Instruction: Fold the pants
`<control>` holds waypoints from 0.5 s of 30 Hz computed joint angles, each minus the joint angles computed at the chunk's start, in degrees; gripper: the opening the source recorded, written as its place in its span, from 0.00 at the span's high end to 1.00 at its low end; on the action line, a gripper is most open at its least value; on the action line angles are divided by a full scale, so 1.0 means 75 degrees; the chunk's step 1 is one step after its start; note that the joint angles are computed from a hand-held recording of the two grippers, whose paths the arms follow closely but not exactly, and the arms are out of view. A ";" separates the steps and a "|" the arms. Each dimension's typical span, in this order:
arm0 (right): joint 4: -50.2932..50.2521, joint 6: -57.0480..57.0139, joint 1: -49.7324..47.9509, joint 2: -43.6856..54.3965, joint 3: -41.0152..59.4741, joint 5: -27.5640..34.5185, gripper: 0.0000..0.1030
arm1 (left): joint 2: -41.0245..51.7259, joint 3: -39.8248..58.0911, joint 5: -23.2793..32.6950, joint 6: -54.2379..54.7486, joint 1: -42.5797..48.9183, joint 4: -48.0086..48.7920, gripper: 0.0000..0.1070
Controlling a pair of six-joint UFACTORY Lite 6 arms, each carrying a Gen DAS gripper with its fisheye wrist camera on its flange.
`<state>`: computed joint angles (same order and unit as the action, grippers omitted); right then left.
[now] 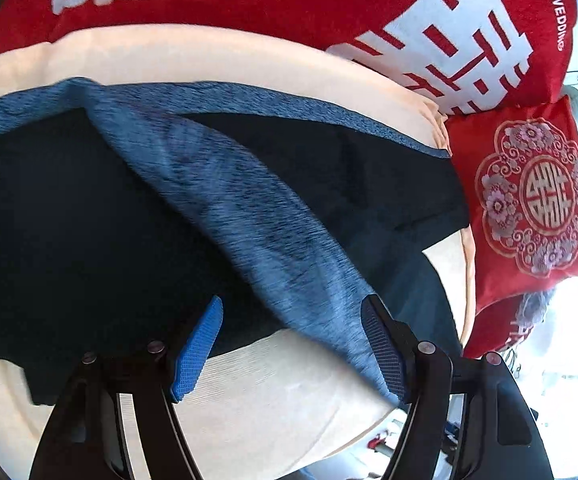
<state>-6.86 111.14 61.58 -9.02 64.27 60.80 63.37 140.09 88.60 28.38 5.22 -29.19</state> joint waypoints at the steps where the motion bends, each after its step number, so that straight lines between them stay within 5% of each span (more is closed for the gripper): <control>1: -0.0022 0.0220 0.0117 -0.0548 -0.0637 -0.0152 0.55 | -0.0165 -0.0289 -0.0182 -0.0019 -0.0100 0.0038 0.32; 8: -0.0577 0.0966 0.0418 -0.2610 -0.2929 -0.1598 0.55 | -0.1015 -0.1858 -0.1208 -0.0162 -0.0566 0.0332 0.32; 9: -0.0610 0.0864 0.0291 -0.2815 -0.3182 -0.2004 0.59 | -0.1104 -0.1991 -0.1299 -0.0173 -0.0581 0.0339 0.32; 10: -0.0552 0.0706 0.0143 -0.2816 -0.3246 -0.2268 0.75 | -0.1201 -0.2132 -0.1375 -0.0174 -0.0590 0.0332 0.32; 11: -0.0390 0.0451 -0.0012 -0.2886 -0.3369 -0.2556 0.96 | -0.1223 -0.2163 -0.1378 -0.0172 -0.0595 0.0304 0.35; 14: 0.0214 -0.0416 -0.0478 -0.2880 -0.3355 -0.2795 0.97 | -0.1116 -0.2020 -0.1157 -0.0252 -0.0619 0.0317 0.75; 15: 0.0150 -0.0392 -0.0493 -0.2996 -0.3322 -0.2726 0.97 | -0.1111 -0.1990 -0.1120 -0.0289 -0.0591 0.0278 0.76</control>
<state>-5.74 108.20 57.88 -31.49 39.36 40.36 55.04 125.16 80.21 26.21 0.79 -27.10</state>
